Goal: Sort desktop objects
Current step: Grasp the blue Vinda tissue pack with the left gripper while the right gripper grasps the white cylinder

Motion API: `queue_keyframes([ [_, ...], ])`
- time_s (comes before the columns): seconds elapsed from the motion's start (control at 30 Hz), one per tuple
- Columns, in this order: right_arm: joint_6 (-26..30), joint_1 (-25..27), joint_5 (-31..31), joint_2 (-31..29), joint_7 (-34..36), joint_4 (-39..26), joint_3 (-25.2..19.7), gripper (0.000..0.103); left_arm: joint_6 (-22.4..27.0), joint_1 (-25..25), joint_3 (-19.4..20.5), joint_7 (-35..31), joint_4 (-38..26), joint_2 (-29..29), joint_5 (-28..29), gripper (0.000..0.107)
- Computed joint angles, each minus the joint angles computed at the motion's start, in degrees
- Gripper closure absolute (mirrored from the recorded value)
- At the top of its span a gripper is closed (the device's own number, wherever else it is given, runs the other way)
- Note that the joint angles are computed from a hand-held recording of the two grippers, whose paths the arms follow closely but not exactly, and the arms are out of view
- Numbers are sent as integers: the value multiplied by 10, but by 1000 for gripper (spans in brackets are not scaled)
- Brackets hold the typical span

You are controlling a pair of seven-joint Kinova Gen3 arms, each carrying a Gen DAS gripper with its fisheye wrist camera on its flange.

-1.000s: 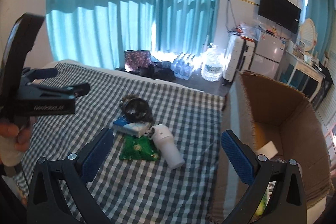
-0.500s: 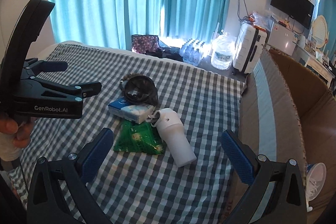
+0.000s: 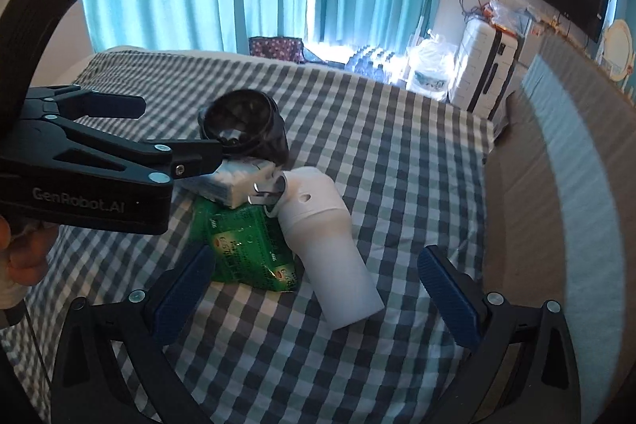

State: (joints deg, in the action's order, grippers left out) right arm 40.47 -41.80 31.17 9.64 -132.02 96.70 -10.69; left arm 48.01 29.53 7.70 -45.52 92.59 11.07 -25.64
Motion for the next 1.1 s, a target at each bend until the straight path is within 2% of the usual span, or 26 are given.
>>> queue_keyframes([
  [0.2,-10,4,-15,12,10,3,3,1,-28,-29,2,-43,9,3,65,4],
  [0.33,-19,8,-28,12,19,4,5,1,-38,-29,-2,-47,10,6,68,4],
  [0.53,-23,9,-28,19,26,-4,12,1,-35,-56,-2,-86,11,26,134,5],
  [0.6,-20,9,-30,22,35,-10,12,1,-56,-58,-5,-89,30,22,141,6],
  [0.67,-9,0,-15,27,35,-16,16,1,-64,-43,-10,-71,40,16,122,13],
  [0.73,-17,3,-19,26,38,-13,16,1,-82,-50,-6,-82,55,5,132,38],
  [0.9,-32,6,-19,26,36,-6,20,1,-107,-76,0,-124,83,-16,170,40],
  [1.1,-38,9,-26,30,38,-4,24,1,-97,-74,-5,-106,78,-27,146,49],
])
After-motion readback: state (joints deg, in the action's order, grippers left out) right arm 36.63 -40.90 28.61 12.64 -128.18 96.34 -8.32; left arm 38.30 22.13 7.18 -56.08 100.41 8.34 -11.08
